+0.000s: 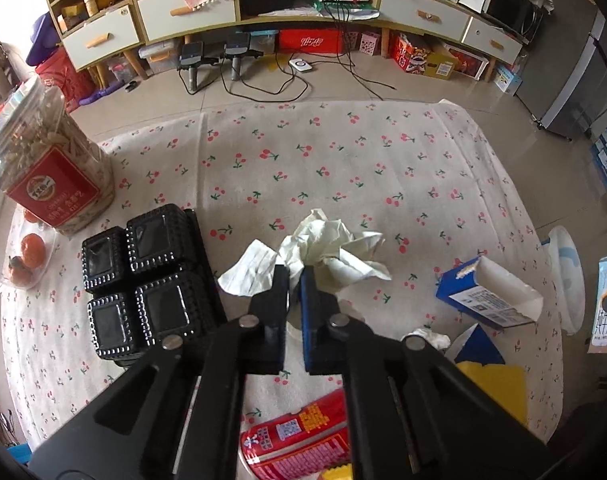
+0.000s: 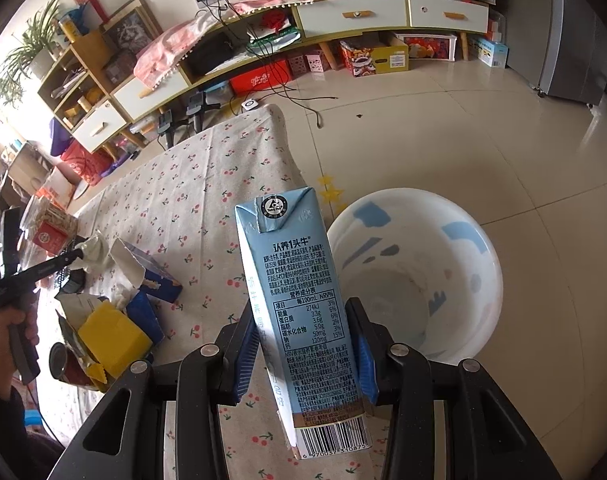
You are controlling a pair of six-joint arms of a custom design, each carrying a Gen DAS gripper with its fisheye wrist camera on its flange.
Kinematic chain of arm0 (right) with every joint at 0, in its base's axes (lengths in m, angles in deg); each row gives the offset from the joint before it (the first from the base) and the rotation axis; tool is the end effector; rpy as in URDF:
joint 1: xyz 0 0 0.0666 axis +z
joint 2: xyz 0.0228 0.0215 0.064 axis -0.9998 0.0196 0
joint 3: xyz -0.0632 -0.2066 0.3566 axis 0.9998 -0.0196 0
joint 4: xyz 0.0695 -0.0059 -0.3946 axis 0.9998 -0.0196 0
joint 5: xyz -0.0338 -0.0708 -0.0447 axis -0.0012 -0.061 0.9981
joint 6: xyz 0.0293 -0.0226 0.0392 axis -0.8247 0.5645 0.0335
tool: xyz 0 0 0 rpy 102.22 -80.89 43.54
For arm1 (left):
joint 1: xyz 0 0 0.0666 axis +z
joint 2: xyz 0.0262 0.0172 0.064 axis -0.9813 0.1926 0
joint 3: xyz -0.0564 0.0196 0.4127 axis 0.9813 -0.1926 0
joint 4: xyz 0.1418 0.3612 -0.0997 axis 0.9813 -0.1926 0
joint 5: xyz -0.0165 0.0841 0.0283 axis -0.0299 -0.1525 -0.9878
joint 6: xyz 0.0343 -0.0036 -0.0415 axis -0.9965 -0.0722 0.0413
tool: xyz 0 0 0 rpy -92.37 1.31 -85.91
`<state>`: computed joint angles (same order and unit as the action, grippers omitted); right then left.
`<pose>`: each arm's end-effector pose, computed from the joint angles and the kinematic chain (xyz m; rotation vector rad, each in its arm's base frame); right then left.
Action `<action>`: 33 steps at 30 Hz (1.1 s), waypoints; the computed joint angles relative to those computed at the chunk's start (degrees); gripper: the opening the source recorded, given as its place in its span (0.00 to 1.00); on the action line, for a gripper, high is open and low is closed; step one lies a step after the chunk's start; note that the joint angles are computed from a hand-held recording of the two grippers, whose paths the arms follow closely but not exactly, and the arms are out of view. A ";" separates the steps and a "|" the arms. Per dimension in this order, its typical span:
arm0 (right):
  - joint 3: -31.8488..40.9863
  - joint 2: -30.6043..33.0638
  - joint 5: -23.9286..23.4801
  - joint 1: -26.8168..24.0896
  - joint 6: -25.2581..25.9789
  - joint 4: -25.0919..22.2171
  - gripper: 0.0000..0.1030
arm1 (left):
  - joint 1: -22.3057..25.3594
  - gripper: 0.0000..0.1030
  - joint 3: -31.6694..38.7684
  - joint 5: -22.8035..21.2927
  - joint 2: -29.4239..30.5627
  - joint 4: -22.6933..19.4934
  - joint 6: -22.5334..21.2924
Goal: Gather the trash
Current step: 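Move both grippers over the white basin and release tissue and carton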
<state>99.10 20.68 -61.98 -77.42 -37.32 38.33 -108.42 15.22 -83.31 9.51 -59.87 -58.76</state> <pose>0.3857 0.0811 0.3593 0.2907 2.6330 0.3430 0.4700 -0.2605 0.3775 0.1417 2.6490 -0.0892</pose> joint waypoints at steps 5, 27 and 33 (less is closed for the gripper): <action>-1.56 -1.91 -0.49 -2.21 0.07 0.42 0.42 | -2.30 0.06 0.53 1.37 -2.25 1.70 0.46; -10.30 -9.25 -4.99 -19.35 0.28 -0.20 0.42 | -20.28 0.07 17.59 9.31 12.22 1.34 -1.01; -10.60 -8.96 -6.58 -22.16 0.96 0.07 0.42 | -22.38 0.07 23.83 9.99 17.90 -0.05 0.33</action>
<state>88.50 11.73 -68.55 -99.58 -36.35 38.39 -130.79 39.05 -73.32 27.41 -59.92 -58.43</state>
